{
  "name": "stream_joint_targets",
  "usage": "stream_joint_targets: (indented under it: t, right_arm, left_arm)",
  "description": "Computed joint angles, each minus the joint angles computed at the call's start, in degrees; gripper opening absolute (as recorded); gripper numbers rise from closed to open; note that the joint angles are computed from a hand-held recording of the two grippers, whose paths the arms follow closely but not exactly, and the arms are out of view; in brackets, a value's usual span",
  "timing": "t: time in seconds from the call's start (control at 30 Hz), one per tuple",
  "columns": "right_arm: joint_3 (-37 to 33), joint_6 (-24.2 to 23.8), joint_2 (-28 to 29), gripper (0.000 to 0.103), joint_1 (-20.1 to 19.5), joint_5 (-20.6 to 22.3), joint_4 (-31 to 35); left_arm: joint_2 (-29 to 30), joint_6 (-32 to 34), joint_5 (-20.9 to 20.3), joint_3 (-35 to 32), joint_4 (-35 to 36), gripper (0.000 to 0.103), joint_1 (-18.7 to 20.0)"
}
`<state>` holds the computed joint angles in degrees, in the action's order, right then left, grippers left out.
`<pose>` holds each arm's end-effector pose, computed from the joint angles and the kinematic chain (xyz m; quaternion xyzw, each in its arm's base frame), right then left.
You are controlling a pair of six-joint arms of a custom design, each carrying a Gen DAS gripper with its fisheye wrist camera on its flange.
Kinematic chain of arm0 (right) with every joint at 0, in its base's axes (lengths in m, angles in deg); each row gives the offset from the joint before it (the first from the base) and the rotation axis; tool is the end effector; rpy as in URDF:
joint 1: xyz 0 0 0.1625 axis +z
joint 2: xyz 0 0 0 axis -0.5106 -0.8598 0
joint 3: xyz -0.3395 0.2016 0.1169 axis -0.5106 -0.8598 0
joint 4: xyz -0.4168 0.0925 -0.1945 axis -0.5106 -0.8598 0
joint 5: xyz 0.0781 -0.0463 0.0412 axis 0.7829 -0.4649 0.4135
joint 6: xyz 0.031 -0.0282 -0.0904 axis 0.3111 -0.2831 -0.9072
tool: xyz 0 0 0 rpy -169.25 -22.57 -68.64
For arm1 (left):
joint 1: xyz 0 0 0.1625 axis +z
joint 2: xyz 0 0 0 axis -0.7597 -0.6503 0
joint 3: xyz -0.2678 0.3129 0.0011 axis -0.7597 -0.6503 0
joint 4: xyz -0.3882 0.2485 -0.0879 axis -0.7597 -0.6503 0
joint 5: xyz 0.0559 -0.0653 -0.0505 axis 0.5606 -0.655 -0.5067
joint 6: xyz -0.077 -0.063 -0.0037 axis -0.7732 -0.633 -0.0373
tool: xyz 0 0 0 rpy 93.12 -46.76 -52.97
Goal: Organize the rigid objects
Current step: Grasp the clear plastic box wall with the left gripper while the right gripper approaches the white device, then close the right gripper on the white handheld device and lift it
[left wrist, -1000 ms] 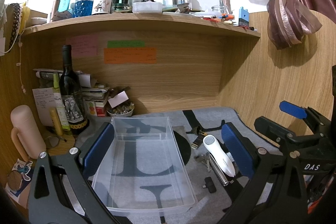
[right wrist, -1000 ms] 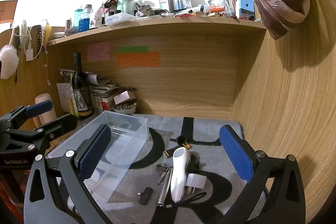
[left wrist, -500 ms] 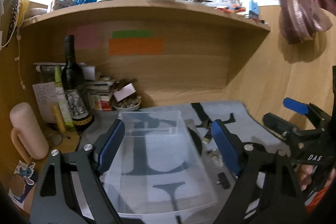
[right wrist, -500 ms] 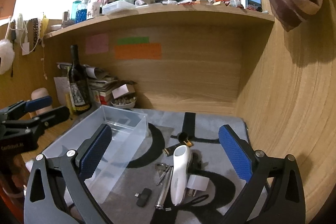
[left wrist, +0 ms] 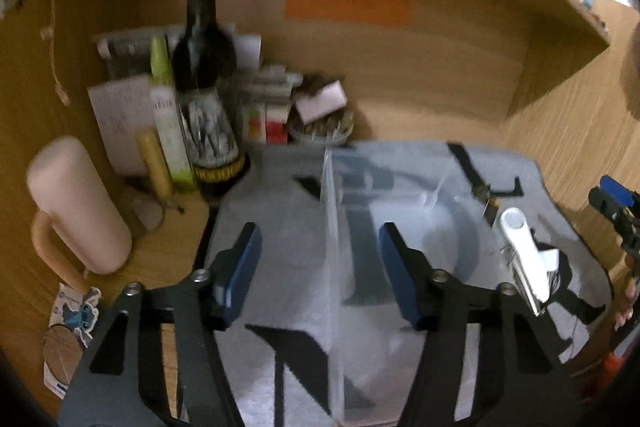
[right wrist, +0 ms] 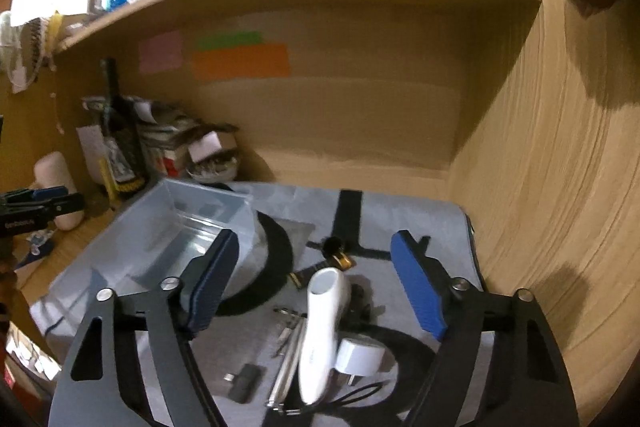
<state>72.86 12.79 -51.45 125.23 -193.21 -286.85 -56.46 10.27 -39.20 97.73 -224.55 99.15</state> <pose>0.1488 -0.5825 0.2563 0.2662 -0.8121 0.4301 0.2910 -0.2359 -0.6079 0.1551 0.1542 0.8514 -0.3978 0.3051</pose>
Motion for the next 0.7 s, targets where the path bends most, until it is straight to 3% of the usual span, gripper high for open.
stream_joint_targets:
  t: [0.1, 0.17, 0.23, 0.4, 0.53, 0.67, 0.7]
  right_arm:
    - [-1.84, 0.31, 1.2, 0.072, -0.5, -2.39, 2.01]
    - [-3.25, 1.23, 1.84, 0.069, -1.29, -3.69, 4.57]
    - [-4.45, 2.77, 2.17, 0.059, -2.06, -4.73, 8.17]
    - [-6.67, 4.94, 3.65, 0.054, -3.63, -6.29, 14.76]
    - [-9.1, 6.27, 5.27, 0.053, -3.84, -7.37, 20.04]
    - [-11.51, 7.9, 6.79, 0.051, -3.98, -8.41, 25.03]
    - [-12.11, 8.24, 7.15, 0.045, -4.07, -8.55, 26.33]
  left_arm:
    - [-1.17, -5.14, -4.67, -1.17, 8.44, 0.053, 2.26]
    - [-1.4, -7.53, -7.47, -2.11, 13.04, 0.043, 3.47]
    - [-1.22, -8.5, -9.0, -2.78, 15.74, 0.04, 4.2]
    - [-0.4, -8.0, -10.24, -3.58, 18.53, 0.03, 4.68]
    - [0.26, -8.84, -11.76, -4.05, 19.71, 0.014, 5.22]
    - [0.48, -9.23, -12.54, -3.98, 19.65, 0.01, 5.47]
    - [0.44, -9.12, -12.62, -3.9, 19.57, 0.01, 5.51]
